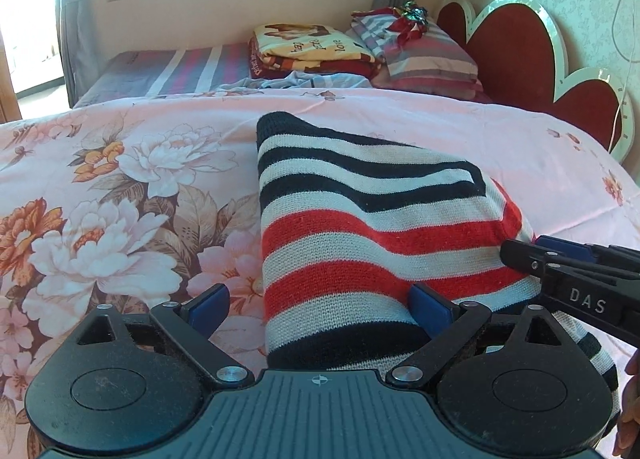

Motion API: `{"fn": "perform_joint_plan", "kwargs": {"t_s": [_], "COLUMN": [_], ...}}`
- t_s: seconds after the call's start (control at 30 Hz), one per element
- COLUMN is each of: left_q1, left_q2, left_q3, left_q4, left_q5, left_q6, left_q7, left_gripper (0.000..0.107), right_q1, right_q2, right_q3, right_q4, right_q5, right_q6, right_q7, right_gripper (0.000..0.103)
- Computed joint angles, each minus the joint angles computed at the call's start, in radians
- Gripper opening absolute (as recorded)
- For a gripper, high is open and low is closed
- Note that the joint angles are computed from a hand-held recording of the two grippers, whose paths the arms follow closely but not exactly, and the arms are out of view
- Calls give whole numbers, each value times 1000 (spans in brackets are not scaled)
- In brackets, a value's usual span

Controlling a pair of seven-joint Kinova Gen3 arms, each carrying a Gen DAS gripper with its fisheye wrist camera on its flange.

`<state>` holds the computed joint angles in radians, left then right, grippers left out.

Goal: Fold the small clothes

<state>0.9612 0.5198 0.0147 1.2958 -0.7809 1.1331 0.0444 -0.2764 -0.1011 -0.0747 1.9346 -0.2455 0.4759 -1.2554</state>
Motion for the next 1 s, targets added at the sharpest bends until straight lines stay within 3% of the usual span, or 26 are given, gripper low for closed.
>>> {"fn": "perform_joint_plan", "kwargs": {"t_s": [0.33,0.47,0.57,0.6,0.67,0.8,0.9,1.0], "left_q1": [46,59,42,33,16,40,84,103], "left_q2": [-31,-23,-47,-55,-57,-33,-53,-56], "left_q3": [20,37,31,30,38,44,45,63], "left_q4": [9,15,83,101,116,37,44,55], "left_q5": [-28,-28,4,18,32,46,18,13], "left_q6": [11,7,-74,-95,-112,-12,21,59], "left_q7": [13,21,105,136,167,118,135,128], "left_gripper": [95,95,96,102,103,103,103,103], "right_q1": [-69,-40,-31,-35,-9,3,-3,9], "right_q2": [-160,-175,-147,-151,-145,-145,-207,-279], "right_q3": [124,96,106,110,69,46,67,40], "right_q4": [100,124,138,153,150,131,140,172], "right_q5": [-163,-114,-116,-126,-98,-51,-60,-3], "right_q6": [6,23,51,35,32,58,87,104], "right_q7": [193,166,144,137,90,30,22,7], "right_gripper": [38,38,38,39,40,40,39,39]}}
